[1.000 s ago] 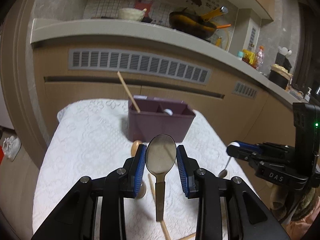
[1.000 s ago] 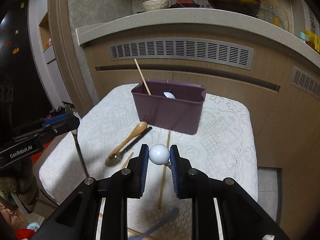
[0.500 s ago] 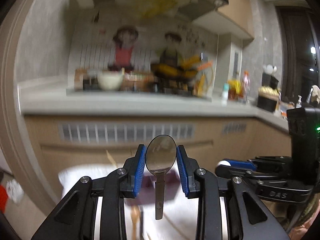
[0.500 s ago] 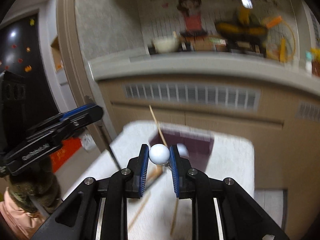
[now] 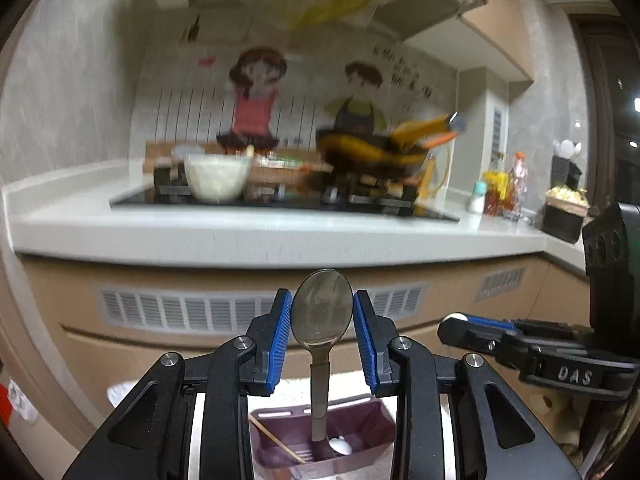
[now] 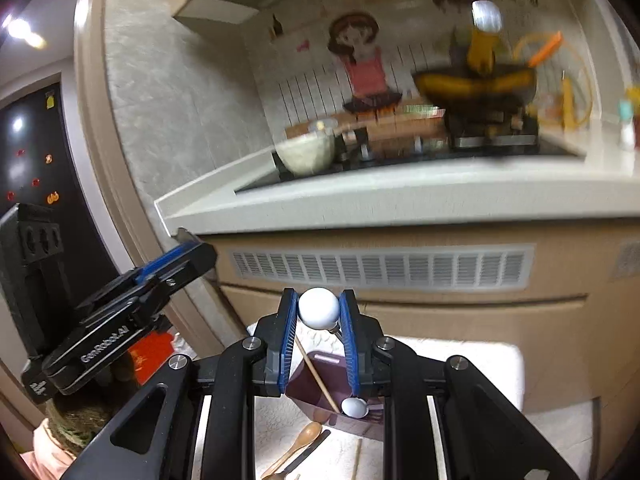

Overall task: Organize utensils
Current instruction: 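Carry both held spoons over the purple caddy and open both tools to drop them, then grasp the blue spoon with the right tool while the left tool moves toward a chopstick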

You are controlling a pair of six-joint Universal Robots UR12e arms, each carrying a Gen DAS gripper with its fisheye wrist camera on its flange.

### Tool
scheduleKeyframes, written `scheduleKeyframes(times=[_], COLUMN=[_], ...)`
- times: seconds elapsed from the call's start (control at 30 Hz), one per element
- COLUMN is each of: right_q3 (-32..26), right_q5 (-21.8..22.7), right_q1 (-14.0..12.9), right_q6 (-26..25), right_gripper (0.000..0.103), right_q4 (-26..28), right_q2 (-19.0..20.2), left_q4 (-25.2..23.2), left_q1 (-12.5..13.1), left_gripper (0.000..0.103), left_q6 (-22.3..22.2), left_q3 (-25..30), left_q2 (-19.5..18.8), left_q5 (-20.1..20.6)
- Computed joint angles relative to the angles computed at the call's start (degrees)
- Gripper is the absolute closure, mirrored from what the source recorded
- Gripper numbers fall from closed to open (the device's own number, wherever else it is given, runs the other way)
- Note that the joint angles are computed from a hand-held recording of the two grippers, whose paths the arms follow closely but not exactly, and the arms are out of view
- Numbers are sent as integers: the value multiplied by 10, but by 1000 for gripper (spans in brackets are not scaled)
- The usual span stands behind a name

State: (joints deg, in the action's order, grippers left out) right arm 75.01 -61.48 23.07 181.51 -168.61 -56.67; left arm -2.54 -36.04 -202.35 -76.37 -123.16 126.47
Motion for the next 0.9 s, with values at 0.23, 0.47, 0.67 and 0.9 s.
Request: scheduleKeyframes(times=[0.23, 0.47, 0.67, 0.9], right_q3=[-46, -41, 22, 148], right_q5=[14, -94, -157, -166], right_q1=[2, 23, 29, 27], right_q6=[-13, -102, -148, -169], right_gripper=[83, 66, 52, 45], right_q4=[84, 114, 38, 35], right_q2=[66, 81, 45, -29], left_q4=[-82, -138, -134, -160], left_q1=[32, 43, 21, -23], left_gripper=[71, 46, 44, 32], left_q6=[-85, -137, -146, -207], left_q3=[8, 1, -30, -102], left_q2=[-40, -53, -30, 13], left_q5=[-59, -102, -60, -30])
